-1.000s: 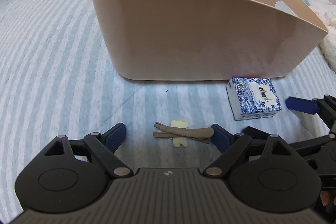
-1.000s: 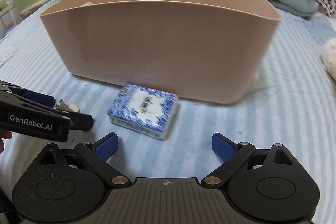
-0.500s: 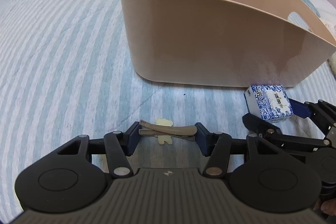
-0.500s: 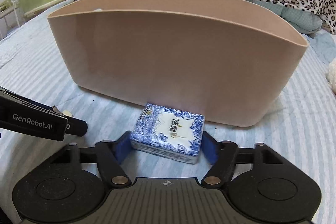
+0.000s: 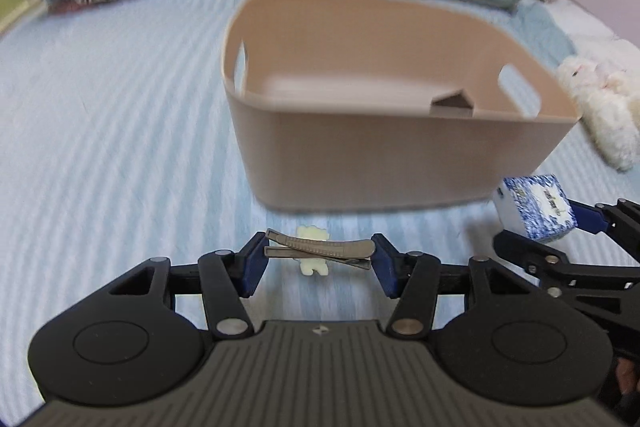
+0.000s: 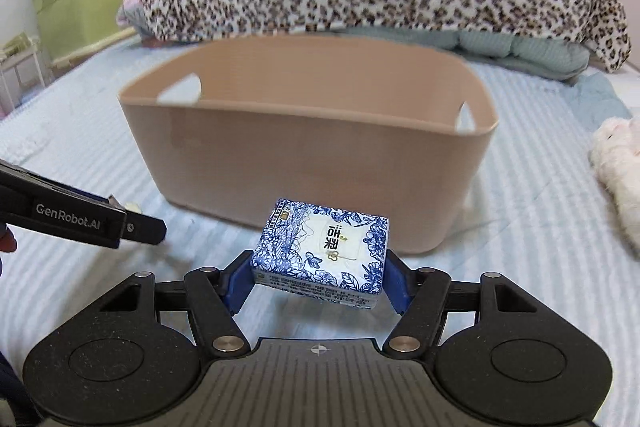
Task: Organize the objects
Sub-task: 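Lift both items over the basket and release them inside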
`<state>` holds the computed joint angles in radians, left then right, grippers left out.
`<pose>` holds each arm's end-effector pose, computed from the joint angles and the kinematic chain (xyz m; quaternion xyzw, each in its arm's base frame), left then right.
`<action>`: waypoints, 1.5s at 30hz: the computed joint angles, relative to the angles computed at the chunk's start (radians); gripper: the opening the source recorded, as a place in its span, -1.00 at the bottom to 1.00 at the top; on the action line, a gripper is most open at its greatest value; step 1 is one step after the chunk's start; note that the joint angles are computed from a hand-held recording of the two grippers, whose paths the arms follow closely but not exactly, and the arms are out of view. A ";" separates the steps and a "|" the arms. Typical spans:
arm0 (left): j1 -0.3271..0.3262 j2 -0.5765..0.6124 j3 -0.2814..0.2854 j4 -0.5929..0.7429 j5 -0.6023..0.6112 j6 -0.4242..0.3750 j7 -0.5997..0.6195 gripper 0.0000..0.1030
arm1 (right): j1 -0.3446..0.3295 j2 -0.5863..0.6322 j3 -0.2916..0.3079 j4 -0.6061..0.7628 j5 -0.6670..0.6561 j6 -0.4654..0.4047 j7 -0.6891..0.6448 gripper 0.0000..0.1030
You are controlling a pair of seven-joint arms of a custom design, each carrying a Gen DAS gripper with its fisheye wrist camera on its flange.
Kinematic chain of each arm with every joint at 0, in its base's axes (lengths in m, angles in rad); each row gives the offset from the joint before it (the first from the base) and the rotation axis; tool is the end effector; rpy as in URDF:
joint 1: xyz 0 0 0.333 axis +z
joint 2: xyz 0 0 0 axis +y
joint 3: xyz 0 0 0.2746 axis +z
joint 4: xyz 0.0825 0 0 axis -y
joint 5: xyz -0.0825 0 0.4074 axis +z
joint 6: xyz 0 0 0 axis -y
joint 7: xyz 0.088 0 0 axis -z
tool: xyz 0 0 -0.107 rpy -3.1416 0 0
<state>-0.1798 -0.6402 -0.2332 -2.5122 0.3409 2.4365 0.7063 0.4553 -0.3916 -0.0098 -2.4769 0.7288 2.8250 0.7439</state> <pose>0.4110 -0.1840 0.5098 -0.7467 0.5759 -0.2227 0.2472 0.4635 0.1841 0.4587 -0.8201 0.4024 -0.1517 0.3774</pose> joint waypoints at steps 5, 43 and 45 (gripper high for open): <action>0.031 -0.044 -0.033 0.009 0.061 0.023 -0.035 0.11 | 0.014 -0.067 -0.034 -0.016 0.042 0.013 -0.018 0.23; 0.035 0.426 -0.012 0.403 0.329 -0.082 -0.238 0.56 | -0.127 0.326 0.081 0.353 -0.182 0.035 0.142 0.54; 0.031 0.409 -0.010 0.399 0.308 -0.092 -0.222 0.72 | -0.125 0.295 0.076 0.328 -0.147 0.041 0.118 0.63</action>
<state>-0.1490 -0.2309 -0.2434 -2.1131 0.6493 2.3445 0.4844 0.3304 -0.0966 0.0661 -2.1492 0.5823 2.8664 0.8615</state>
